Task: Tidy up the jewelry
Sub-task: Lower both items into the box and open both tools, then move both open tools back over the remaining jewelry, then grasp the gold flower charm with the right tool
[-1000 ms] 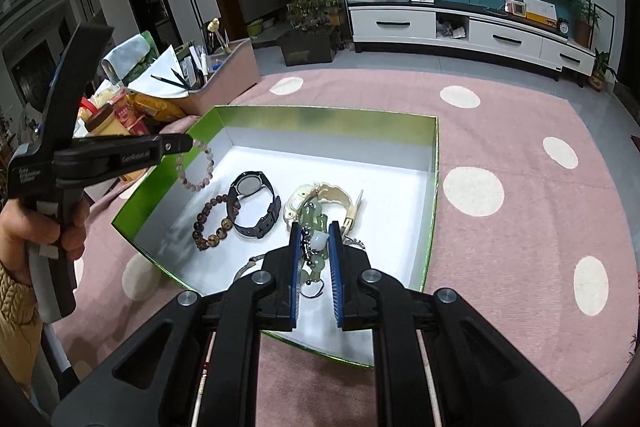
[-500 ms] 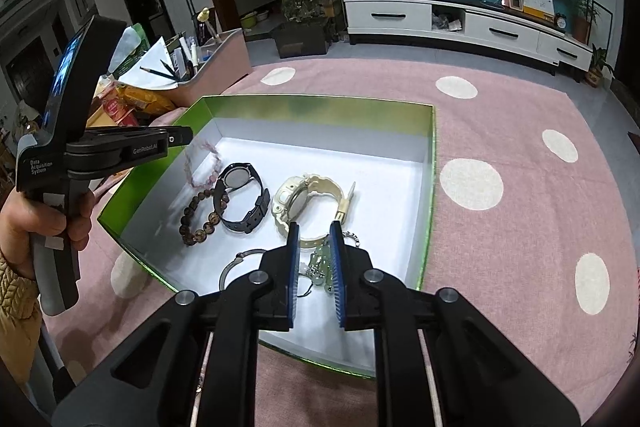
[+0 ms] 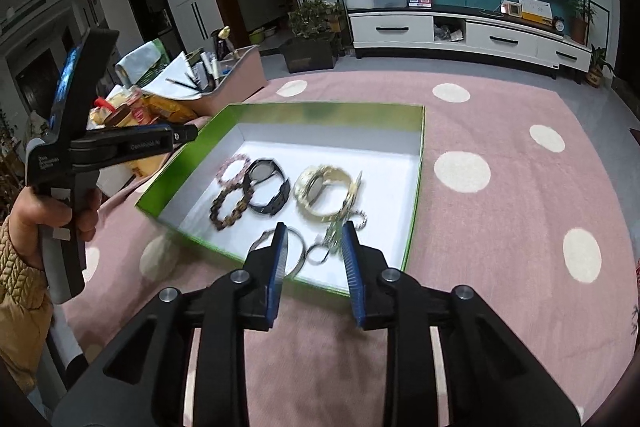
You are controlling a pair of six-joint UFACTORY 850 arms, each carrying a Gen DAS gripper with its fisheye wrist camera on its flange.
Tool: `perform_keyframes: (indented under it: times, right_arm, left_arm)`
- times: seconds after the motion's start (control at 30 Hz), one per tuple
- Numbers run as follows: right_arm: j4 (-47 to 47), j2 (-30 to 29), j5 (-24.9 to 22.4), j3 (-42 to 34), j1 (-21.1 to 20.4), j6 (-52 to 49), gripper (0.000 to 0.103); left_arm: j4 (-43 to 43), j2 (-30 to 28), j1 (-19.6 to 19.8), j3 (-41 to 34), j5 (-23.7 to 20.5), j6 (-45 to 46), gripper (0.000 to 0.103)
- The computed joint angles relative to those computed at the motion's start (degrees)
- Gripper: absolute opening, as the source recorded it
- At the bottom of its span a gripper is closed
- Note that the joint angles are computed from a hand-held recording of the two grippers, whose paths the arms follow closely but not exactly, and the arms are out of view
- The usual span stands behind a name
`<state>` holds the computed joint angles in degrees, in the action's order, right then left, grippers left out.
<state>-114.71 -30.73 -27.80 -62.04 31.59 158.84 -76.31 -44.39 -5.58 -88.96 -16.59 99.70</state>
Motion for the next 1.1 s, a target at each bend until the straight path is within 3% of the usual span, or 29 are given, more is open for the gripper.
perform_keyframes:
  times: [0.1, 0.2, 0.27, 0.43, 0.6, 0.7, 0.93, 1.1]
  right_arm:
    - [-0.6, 0.3, -0.1, 1.2, 1.6, 2.3, 0.041]
    - [-1.4, 0.3, 0.5, 1.6, 2.8, 3.7, 0.042]
    - [-2.6, -0.1, 1.5, 1.7, 3.8, 5.0, 0.042]
    - [-5.3, -2.4, 4.6, -0.1, 5.7, 7.1, 0.048]
    - [-1.4, -5.9, 7.0, -3.5, 7.1, 3.2, 0.048]
    - [6.8, -8.2, 7.0, -6.4, 7.7, -5.5, 0.048]
    - [15.2, -11.4, 7.0, -10.8, 7.2, -14.6, 0.048]
    - [22.5, -13.5, 6.7, -14.0, 7.4, -23.6, 0.039]
  left_arm:
    - [-7.3, 3.1, 1.6, 4.8, -2.0, 8.1, 0.063]
    - [-10.8, 5.8, 3.7, 9.2, -5.2, 12.7, 0.073]
    - [-9.9, 6.8, 4.8, 11.3, -5.9, 12.8, 0.079]
    - [1.3, 6.7, 7.2, 13.8, -6.3, 1.8, 0.092]
    - [8.2, 5.3, 10.0, 15.2, -8.9, -7.5, 0.095]
    - [8.5, 5.4, 10.7, 17.0, -7.8, -6.2, 0.095]
    - [7.0, 6.5, 12.0, 19.3, -9.0, -1.8, 0.096]
    - [6.6, 6.5, 12.2, 19.2, -9.7, -1.6, 0.096]
